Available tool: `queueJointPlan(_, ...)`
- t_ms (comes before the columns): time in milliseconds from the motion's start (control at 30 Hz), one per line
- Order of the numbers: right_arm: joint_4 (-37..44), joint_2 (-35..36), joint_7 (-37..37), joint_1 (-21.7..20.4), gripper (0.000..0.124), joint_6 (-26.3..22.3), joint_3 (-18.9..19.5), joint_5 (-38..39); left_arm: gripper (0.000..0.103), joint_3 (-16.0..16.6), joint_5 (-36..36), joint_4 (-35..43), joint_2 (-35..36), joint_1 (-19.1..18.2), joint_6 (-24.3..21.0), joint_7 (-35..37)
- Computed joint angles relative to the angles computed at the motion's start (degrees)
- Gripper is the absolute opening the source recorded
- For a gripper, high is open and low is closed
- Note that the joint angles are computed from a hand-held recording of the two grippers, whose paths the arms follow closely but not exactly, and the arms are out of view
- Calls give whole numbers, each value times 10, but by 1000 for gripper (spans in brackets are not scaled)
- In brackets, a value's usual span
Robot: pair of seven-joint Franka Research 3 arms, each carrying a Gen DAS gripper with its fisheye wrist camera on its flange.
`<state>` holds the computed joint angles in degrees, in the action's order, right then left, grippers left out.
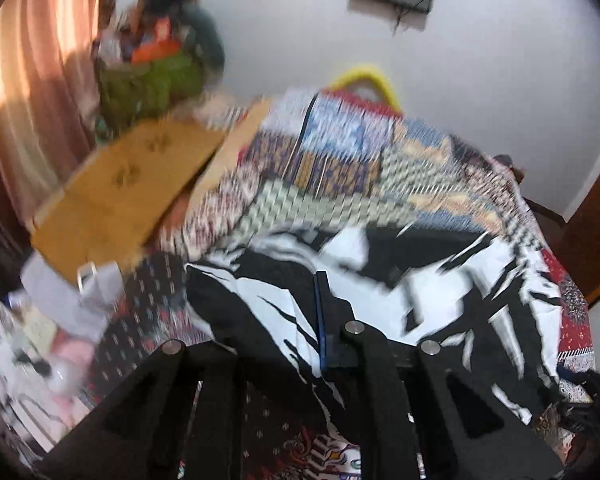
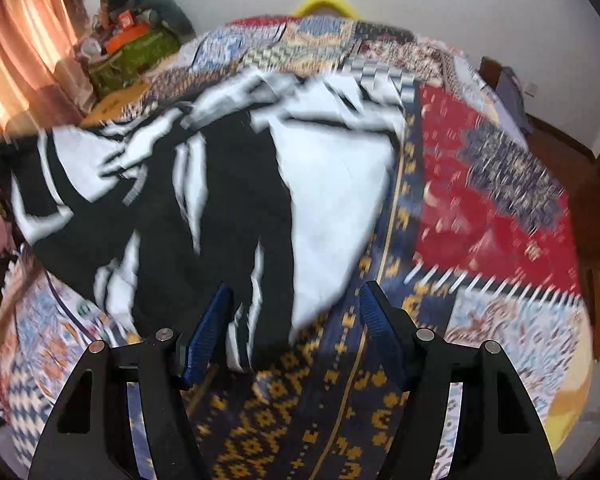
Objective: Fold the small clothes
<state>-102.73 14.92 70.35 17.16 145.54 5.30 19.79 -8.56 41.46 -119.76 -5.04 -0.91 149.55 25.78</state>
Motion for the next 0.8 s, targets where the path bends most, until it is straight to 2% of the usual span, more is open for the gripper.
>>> queueJointPlan(133, 6, 15, -17, -7, 67, -7, 10, 35, 10, -14, 39, 54, 21, -14, 15, 7)
queueJointPlan(267, 19, 22, -18, -7, 67, -16, 9, 42, 9, -24, 19, 141, 77, -47, 41, 71)
queueJointPlan(333, 17, 20, -21, -9, 67, -18, 10, 49, 9, -31, -40, 180, 110, -65, 65, 146)
queueJointPlan(400, 19, 20, -22, -10, 67, -20, 10, 54, 9, -50, -132, 206, 144, -74, 82, 257)
queueJointPlan(533, 8, 12, -32, -16, 66, -20, 11, 73, 8, -106, -324, 217, 185, -60, 63, 453)
queueJointPlan(700, -4, 1, -47, -21, 66, -23, 11, 92, 8, -114, -442, 221, 217, -58, -5, 538)
queueJointPlan(800, -15, -9, -55, -24, 66, -22, 10, 103, 8, -102, -478, 212, 216, -64, -16, 564)
